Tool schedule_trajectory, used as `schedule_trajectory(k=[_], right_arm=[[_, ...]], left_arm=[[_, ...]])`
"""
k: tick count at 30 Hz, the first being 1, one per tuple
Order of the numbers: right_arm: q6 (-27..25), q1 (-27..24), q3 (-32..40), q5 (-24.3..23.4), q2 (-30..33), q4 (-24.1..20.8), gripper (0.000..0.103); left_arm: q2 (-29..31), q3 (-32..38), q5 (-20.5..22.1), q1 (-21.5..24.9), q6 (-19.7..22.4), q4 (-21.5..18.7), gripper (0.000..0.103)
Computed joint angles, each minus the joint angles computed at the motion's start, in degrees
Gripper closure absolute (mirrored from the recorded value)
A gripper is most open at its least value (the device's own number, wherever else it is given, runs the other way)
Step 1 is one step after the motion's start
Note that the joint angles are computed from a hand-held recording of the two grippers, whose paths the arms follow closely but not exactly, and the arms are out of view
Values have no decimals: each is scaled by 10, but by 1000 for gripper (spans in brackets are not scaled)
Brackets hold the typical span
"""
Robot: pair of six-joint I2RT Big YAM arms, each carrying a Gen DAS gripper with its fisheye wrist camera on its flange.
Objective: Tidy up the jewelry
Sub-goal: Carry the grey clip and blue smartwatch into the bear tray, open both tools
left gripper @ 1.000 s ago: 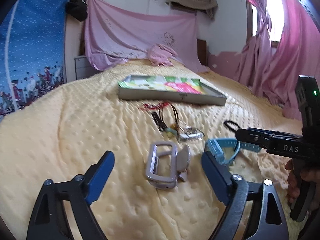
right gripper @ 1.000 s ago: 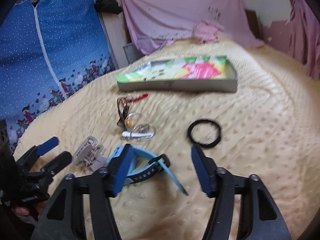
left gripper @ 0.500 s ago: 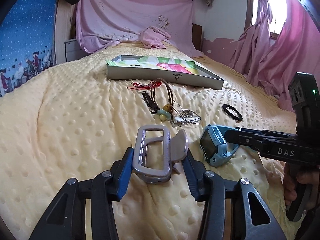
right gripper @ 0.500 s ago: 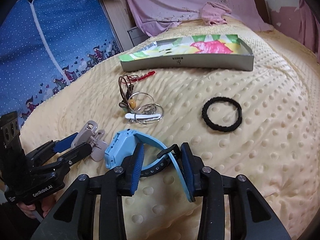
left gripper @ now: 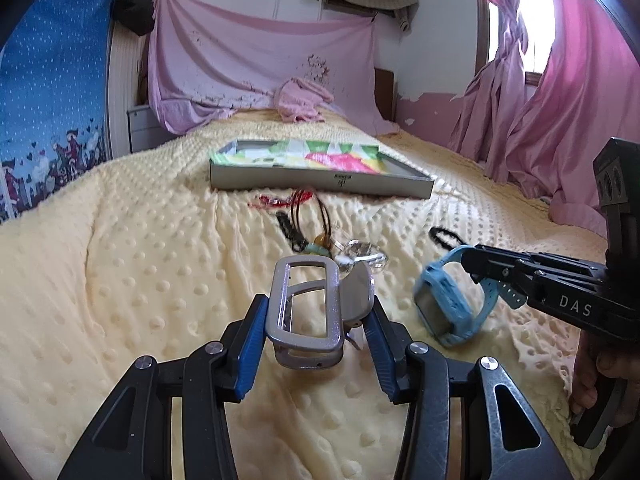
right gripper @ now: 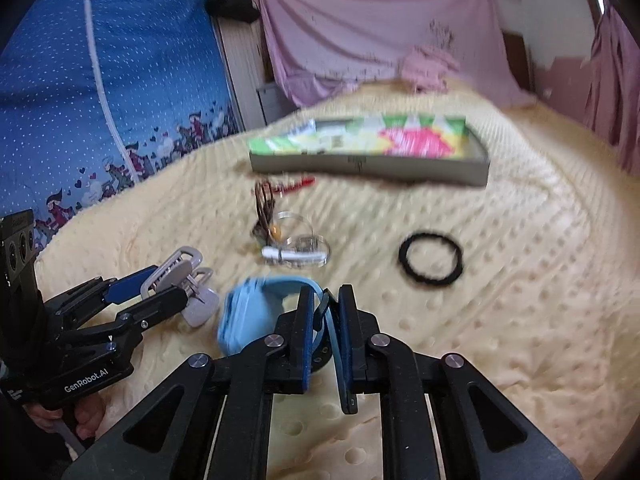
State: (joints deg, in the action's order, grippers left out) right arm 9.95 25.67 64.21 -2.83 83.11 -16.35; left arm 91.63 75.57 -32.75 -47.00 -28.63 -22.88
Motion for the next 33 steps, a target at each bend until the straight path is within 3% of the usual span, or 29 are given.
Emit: schedule_trajectory(k=[6,10,18,26,33], right_arm=[[-12,-7,1,15,-18,20,92],[-23,-23,32,12,-12,7,92],[-4,-69,172,-4,82,-28,92],[37,-97,380,-3,235,-104,92],[73,-105,501,0,337,-163,92]], left_arm=[[1,23,7,0,11,4,58],[18,67,26,17,17,5,58],[104,204,68,76,29,-11,58],[246,421,135,135,24,-112,58],[355,587,180,158,7,-216,58]])
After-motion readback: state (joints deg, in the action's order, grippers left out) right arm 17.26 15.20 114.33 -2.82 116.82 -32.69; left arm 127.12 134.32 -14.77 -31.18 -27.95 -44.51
